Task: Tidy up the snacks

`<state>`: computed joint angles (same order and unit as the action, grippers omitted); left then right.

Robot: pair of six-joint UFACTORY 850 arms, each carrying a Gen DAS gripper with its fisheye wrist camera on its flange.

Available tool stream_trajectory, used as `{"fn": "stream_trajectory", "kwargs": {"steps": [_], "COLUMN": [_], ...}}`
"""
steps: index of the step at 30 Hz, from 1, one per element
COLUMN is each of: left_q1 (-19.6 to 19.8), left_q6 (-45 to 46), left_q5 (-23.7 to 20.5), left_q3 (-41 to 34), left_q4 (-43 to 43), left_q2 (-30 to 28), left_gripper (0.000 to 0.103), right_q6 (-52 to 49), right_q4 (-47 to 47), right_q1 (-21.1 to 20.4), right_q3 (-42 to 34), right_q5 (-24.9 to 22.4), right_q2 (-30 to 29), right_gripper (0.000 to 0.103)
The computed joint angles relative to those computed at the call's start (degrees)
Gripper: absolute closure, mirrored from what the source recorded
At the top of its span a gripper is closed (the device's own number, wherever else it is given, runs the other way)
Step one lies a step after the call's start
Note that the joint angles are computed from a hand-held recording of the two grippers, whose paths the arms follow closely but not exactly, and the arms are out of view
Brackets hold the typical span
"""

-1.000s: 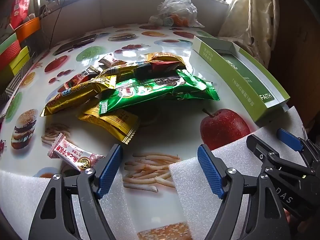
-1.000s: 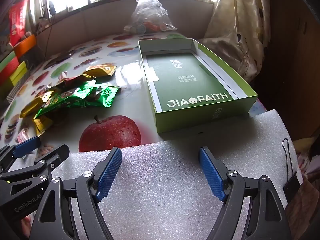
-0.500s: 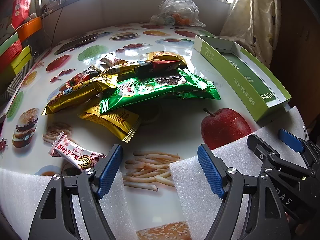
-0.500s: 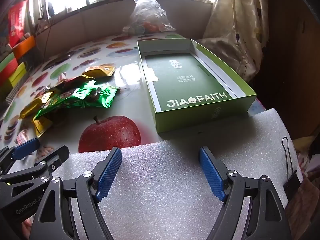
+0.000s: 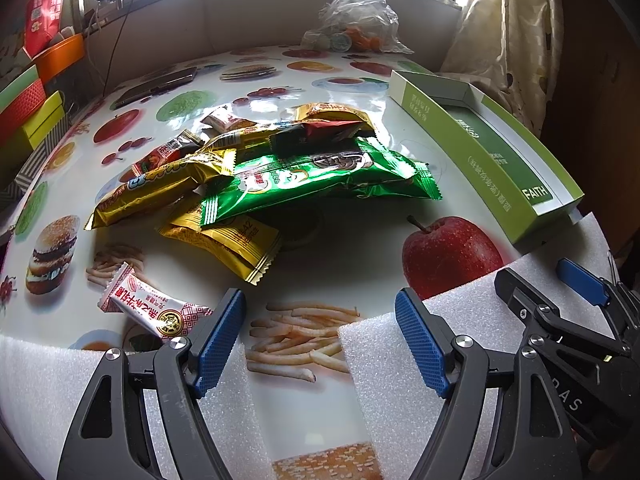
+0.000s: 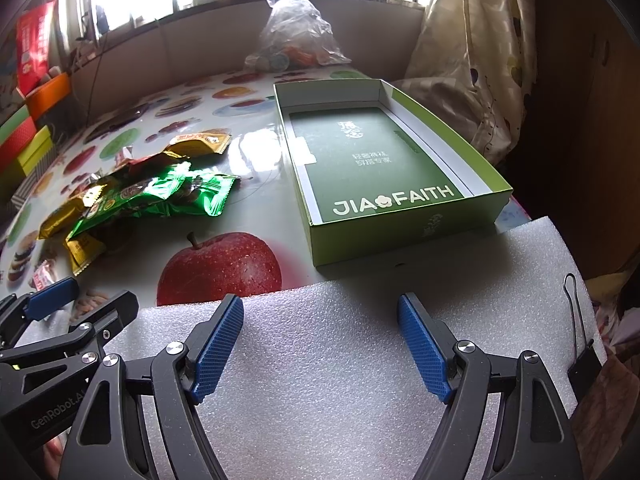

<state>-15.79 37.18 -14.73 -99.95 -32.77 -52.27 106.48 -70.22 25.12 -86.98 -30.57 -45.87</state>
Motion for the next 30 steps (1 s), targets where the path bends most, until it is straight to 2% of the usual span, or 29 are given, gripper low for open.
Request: {"fn": "stream_trajectory", "kwargs": {"steps": [30], "left_q1": [-0.2], "left_q6": [-0.4], "left_q5": [0.5], "left_q3": [0.3], "left_q4": [0.4], "left_q2": [0.2], "left_gripper": [0.026], "right_q6": [0.7], "right_q4": [-0.7], "right_q1": [0.2], "right_q3": [0.1], "right_q5": [-0.4], "right_q2": [0.0], "right_gripper": [0.024]}}
